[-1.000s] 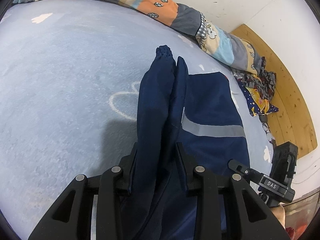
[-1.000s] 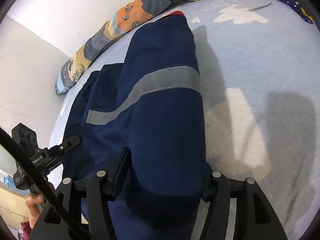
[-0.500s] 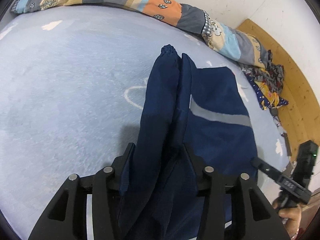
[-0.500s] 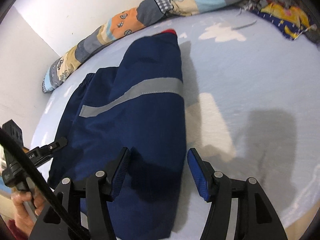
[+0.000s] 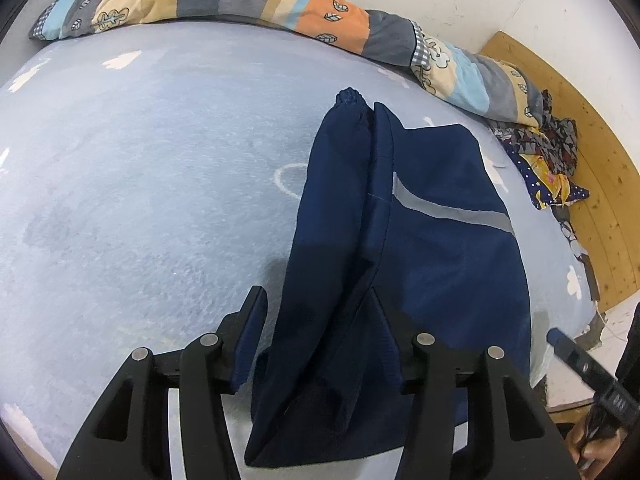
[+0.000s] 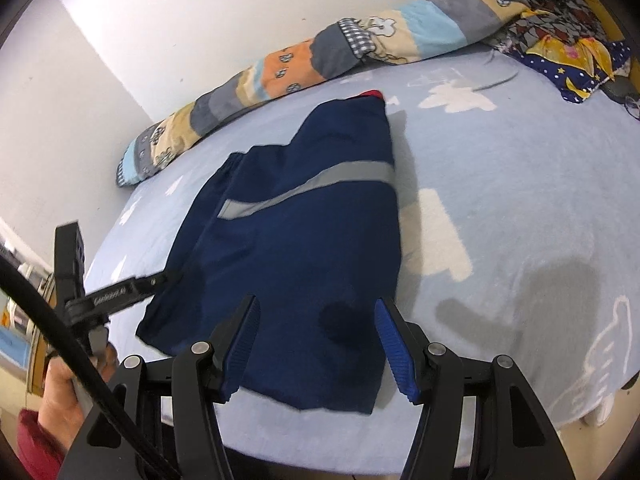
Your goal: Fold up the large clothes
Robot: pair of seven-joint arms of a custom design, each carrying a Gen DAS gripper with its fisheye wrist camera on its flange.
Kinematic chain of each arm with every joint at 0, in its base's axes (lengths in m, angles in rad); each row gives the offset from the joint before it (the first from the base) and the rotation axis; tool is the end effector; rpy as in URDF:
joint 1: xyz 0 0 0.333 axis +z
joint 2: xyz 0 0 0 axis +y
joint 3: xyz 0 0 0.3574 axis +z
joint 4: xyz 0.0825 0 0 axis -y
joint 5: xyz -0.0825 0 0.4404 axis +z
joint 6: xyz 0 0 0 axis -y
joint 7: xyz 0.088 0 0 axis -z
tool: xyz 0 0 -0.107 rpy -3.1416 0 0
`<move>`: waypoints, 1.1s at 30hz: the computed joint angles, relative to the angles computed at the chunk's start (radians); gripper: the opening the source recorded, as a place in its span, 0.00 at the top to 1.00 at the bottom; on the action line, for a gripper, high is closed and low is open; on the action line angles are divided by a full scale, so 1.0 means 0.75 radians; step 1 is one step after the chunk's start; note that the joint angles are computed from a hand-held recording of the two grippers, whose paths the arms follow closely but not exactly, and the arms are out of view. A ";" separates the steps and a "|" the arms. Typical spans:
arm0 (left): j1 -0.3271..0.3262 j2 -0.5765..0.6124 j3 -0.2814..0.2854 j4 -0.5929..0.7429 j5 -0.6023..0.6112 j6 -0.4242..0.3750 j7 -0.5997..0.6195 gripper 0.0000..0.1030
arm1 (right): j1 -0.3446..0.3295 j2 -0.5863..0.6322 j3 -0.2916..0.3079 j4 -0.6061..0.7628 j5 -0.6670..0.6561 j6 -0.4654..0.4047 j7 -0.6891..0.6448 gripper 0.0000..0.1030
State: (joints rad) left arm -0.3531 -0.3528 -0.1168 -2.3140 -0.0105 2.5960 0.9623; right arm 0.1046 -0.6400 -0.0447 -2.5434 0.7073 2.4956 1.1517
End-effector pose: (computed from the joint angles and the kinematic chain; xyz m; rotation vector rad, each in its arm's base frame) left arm 0.4678 -0.2438 0.5703 -2.1306 1.8519 -0.8842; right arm 0.4280 0.0195 0.5617 -1.6710 1.6188 -0.1384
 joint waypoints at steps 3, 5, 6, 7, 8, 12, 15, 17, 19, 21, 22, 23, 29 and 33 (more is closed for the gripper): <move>0.016 -0.046 -0.024 -0.035 0.045 0.038 -0.047 0.51 | 0.014 -0.040 0.019 -0.033 -0.012 -0.004 -0.019 0.52; 0.024 -0.090 -0.043 -0.072 0.090 0.088 -0.099 0.50 | 0.018 -0.061 0.043 -0.052 -0.041 0.000 -0.029 0.60; 0.031 -0.117 -0.058 -0.096 0.121 0.117 -0.135 0.49 | 0.019 -0.074 0.059 -0.065 -0.058 0.011 -0.030 0.62; 0.030 -0.139 -0.065 -0.116 0.147 0.142 -0.163 0.48 | 0.025 -0.082 0.062 -0.072 -0.065 0.014 -0.037 0.64; 0.028 -0.159 -0.072 -0.135 0.173 0.166 -0.190 0.47 | 0.033 -0.093 0.067 -0.082 -0.072 0.017 -0.042 0.65; -0.007 -0.193 -0.093 -0.174 0.262 0.216 -0.261 0.47 | 0.058 -0.131 0.072 -0.117 -0.074 0.026 -0.045 0.66; -0.028 -0.179 -0.107 -0.161 0.325 0.188 -0.277 0.47 | 0.049 -0.167 0.103 -0.152 -0.098 0.059 -0.013 0.67; -0.022 -0.174 -0.130 -0.150 0.372 0.156 -0.301 0.47 | 0.038 -0.189 0.118 -0.170 -0.123 0.070 0.010 0.67; -0.019 -0.173 -0.148 -0.143 0.418 0.125 -0.316 0.47 | 0.032 -0.200 0.118 -0.181 -0.139 0.073 0.030 0.67; -0.021 -0.169 -0.154 -0.137 0.447 0.100 -0.325 0.47 | 0.020 -0.200 0.130 -0.187 -0.168 0.060 0.056 0.68; -0.022 -0.158 -0.157 -0.127 0.460 0.079 -0.325 0.47 | 0.017 -0.196 0.133 -0.189 -0.179 0.062 0.063 0.68; -0.027 -0.150 -0.157 -0.119 0.467 0.055 -0.320 0.47 | 0.016 -0.189 0.137 -0.188 -0.192 0.059 0.069 0.68; -0.039 -0.081 -0.172 -0.071 0.492 -0.108 -0.284 0.45 | 0.017 -0.078 0.113 -0.159 -0.204 -0.056 0.150 0.71; -0.050 -0.087 -0.146 -0.086 0.449 -0.092 -0.273 0.42 | 0.018 -0.019 0.085 -0.160 -0.172 -0.090 0.197 0.69</move>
State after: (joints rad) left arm -0.3903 -0.4181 -0.2264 -2.3785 0.3263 2.5266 0.7578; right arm 0.1183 -0.6542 0.0193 -2.6631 0.5786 2.4280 1.2996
